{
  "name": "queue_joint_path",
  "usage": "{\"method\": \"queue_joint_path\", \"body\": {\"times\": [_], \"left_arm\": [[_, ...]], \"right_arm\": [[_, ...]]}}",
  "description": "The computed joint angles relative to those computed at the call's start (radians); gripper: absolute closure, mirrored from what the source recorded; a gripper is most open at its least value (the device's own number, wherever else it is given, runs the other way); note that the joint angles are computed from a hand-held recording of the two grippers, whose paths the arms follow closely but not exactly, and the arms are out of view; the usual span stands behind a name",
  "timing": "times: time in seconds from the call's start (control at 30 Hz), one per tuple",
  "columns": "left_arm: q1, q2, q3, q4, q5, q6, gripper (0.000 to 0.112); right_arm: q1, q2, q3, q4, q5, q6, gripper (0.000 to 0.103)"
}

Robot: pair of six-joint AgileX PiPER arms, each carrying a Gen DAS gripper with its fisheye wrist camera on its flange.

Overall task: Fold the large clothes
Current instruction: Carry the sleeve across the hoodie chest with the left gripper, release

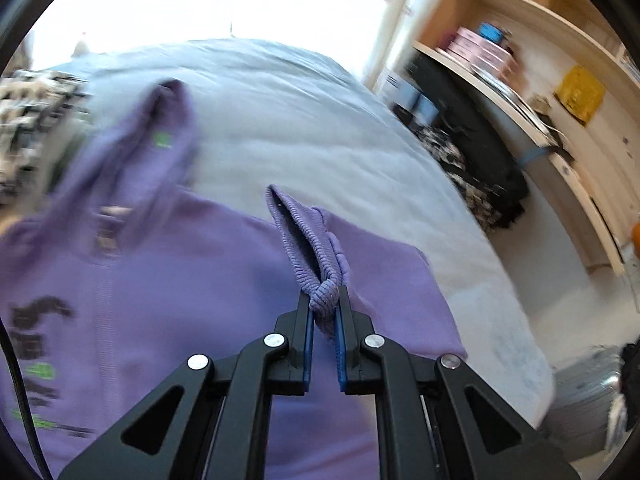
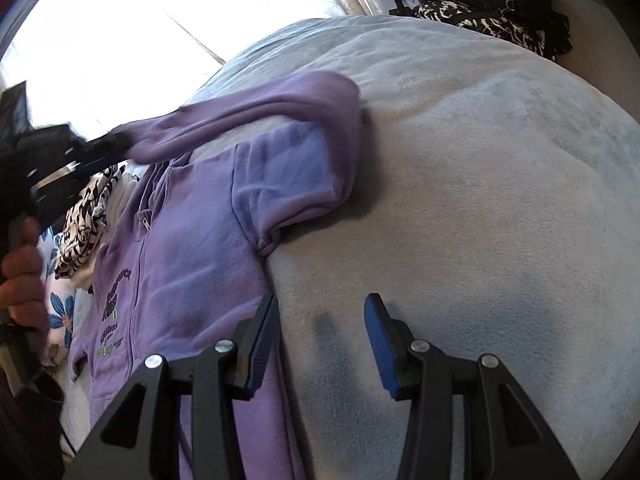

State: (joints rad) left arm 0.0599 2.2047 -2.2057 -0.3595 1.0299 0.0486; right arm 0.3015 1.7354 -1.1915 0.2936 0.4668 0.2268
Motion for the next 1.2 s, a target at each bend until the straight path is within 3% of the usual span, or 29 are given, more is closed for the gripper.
{"method": "queue_joint_path", "body": {"times": [0.27, 0.43, 0.53, 0.63, 0.7, 0.83, 0.9, 0.93, 1.0, 1.07, 1.2], "left_arm": [[0.22, -0.053, 0.263, 0.057, -0.059, 0.034, 0.105], [0.328, -0.019, 0.379, -0.005, -0.078, 0.082, 0.105], [0.368, -0.074, 0.49, -0.108, -0.155, 0.17, 0.105], [0.378, -0.127, 0.556, -0.122, -0.25, 0.214, 0.105], [0.39, -0.135, 0.556, -0.11, -0.273, 0.219, 0.105], [0.428, -0.069, 0.487, -0.08, -0.216, 0.231, 0.102], [0.436, -0.024, 0.434, -0.04, -0.155, 0.184, 0.087], [0.451, -0.009, 0.422, -0.052, -0.137, 0.192, 0.083], [0.483, 0.023, 0.382, -0.108, -0.083, 0.212, 0.064], [0.499, 0.06, 0.332, -0.159, -0.047, 0.224, 0.055], [0.481, 0.148, 0.173, -0.141, 0.027, 0.198, 0.054]], "right_arm": [[0.041, 0.039, -0.05, -0.038, 0.043, 0.022, 0.058], [0.072, 0.059, -0.091, -0.112, 0.082, 0.073, 0.058], [0.089, 0.062, -0.108, -0.146, 0.092, 0.102, 0.058], [0.107, 0.069, -0.127, -0.175, 0.1, 0.126, 0.058], [0.121, 0.079, -0.138, -0.186, 0.102, 0.139, 0.058], [0.132, 0.117, -0.19, -0.15, 0.139, 0.109, 0.058], [0.131, 0.139, -0.236, -0.119, 0.169, 0.072, 0.058], [0.131, 0.145, -0.254, -0.113, 0.18, 0.063, 0.058], [0.127, 0.162, -0.313, -0.11, 0.207, 0.05, 0.055], [0.11, 0.183, -0.369, -0.097, 0.22, 0.026, 0.041], [0.069, 0.293, -0.558, -0.081, 0.298, 0.013, 0.035]]}}
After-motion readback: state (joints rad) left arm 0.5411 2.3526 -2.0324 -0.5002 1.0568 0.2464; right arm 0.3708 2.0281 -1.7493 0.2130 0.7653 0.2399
